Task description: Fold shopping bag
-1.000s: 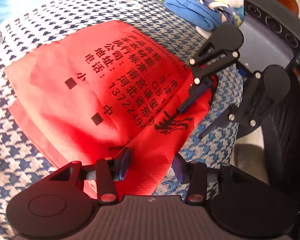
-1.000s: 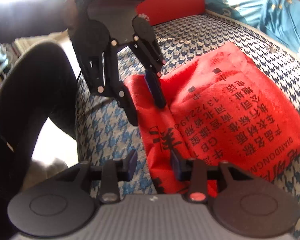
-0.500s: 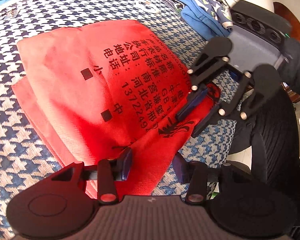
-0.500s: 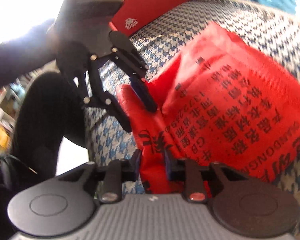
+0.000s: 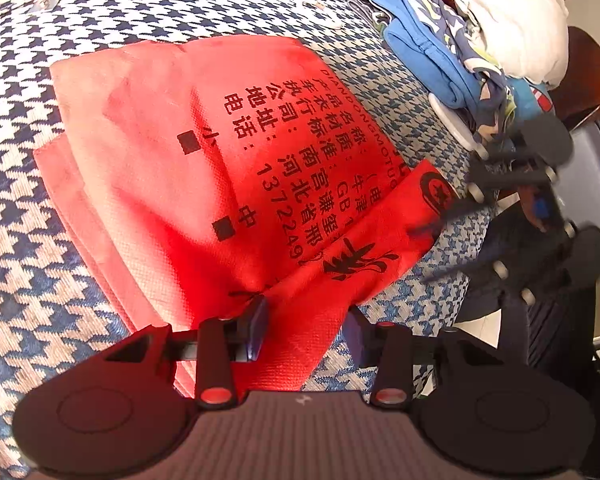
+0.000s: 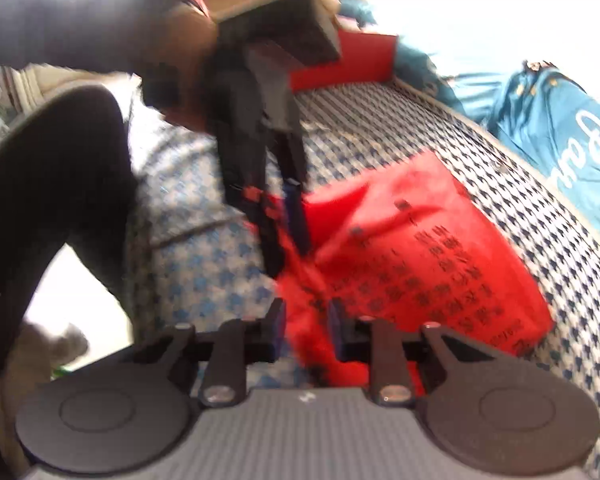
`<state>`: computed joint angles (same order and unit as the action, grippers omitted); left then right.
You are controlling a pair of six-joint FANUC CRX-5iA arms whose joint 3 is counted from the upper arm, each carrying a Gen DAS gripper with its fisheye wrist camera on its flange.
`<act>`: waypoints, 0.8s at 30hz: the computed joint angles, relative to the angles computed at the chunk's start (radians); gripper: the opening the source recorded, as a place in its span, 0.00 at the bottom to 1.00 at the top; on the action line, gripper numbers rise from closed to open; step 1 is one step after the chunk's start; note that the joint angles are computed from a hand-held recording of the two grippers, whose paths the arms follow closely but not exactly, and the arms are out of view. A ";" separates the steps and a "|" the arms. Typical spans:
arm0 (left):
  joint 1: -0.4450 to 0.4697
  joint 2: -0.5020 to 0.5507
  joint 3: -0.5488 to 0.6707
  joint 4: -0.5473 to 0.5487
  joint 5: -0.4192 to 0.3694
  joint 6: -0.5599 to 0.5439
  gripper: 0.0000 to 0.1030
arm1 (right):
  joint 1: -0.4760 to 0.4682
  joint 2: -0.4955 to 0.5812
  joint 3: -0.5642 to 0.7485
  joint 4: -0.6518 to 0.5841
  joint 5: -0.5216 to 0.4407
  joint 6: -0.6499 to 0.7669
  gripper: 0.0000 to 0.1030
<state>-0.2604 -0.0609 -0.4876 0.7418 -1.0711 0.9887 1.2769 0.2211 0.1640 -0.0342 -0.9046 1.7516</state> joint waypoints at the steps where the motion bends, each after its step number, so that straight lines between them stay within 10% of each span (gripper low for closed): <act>1: 0.001 -0.001 -0.001 0.000 -0.001 0.001 0.40 | 0.012 -0.004 -0.020 0.029 0.013 -0.006 0.20; 13: 0.014 0.017 0.014 0.006 -0.031 0.034 0.39 | 0.138 -0.049 -0.317 0.535 0.285 -0.212 0.18; 24: 0.020 0.020 0.009 0.023 -0.038 0.051 0.39 | 0.124 -0.038 -0.352 0.595 0.353 -0.236 0.18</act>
